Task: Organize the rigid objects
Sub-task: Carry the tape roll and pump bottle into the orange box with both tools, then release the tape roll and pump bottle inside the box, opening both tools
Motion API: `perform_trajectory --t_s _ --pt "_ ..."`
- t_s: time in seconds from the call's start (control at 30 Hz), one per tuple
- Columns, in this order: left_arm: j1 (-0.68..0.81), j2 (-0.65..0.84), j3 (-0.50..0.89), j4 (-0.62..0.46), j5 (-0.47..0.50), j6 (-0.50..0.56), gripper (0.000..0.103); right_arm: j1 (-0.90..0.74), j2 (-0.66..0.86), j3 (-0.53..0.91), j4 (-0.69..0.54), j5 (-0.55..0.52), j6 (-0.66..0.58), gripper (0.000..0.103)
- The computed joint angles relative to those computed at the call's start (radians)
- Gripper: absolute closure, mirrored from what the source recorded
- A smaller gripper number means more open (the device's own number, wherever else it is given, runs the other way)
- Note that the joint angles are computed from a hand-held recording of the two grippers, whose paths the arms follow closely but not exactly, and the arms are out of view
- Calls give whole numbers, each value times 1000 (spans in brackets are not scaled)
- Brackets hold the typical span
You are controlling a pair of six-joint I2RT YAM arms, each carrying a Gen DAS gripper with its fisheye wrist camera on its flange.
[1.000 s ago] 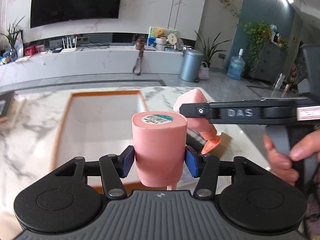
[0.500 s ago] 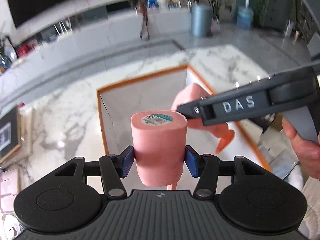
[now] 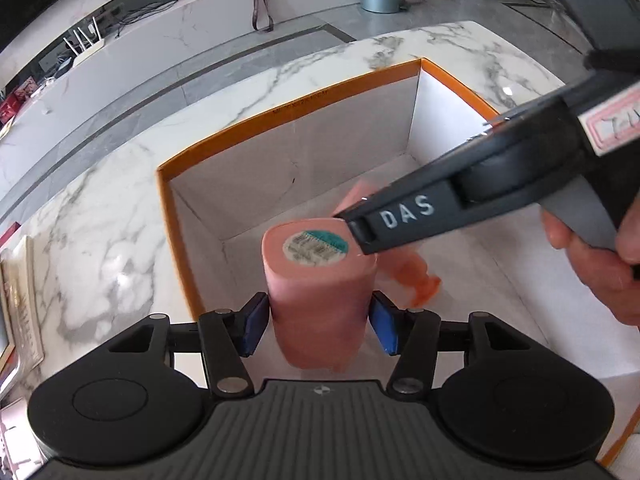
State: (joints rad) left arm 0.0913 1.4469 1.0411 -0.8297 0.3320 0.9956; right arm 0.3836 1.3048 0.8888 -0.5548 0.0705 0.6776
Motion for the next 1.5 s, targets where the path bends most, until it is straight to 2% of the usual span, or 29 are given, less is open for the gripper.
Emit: perform_trajectory --t_s 0.07,0.23,0.3,0.37,0.43,0.53,0.7,0.8,0.93,1.07,1.2,1.23,1.37,1.5 --pt "-9 6 -10 41 1 -2 34 -32 15 -10 39 -34 -19 53" --pt "3 25 11 48 24 0 33 -61 33 10 48 -58 -54 52" --pt "7 13 8 56 24 8 35 -63 22 21 35 -58 -71 52" --pt "19 -1 2 64 24 22 46 -58 1 25 18 -59 -95 52" --pt "20 0 14 43 12 39 50 -48 -23 28 -11 -59 -116 52" --pt "10 -40 -28 93 -11 55 53 -26 -43 16 -38 -59 -165 54" --pt "35 -60 -17 -19 9 223 53 59 -44 6 -100 -4 -271 59" --pt "35 -87 -50 -21 -3 284 54 105 -40 -6 -127 16 -348 61" --pt "12 -99 -106 37 -24 322 56 139 -15 -4 -160 26 -409 61" --pt "-49 -105 -157 122 -118 277 56 131 14 13 -187 20 -423 61" --pt "-144 -78 -157 150 -227 170 56 93 102 77 -227 -11 -403 61" --pt "-152 -70 -155 153 -242 160 58 86 127 94 -238 -11 -393 61" --pt "-165 -30 -155 206 -265 132 77 39 183 126 -247 -56 -382 63" --pt "-128 -15 -126 182 -212 130 84 0 193 124 -229 -114 -386 71"
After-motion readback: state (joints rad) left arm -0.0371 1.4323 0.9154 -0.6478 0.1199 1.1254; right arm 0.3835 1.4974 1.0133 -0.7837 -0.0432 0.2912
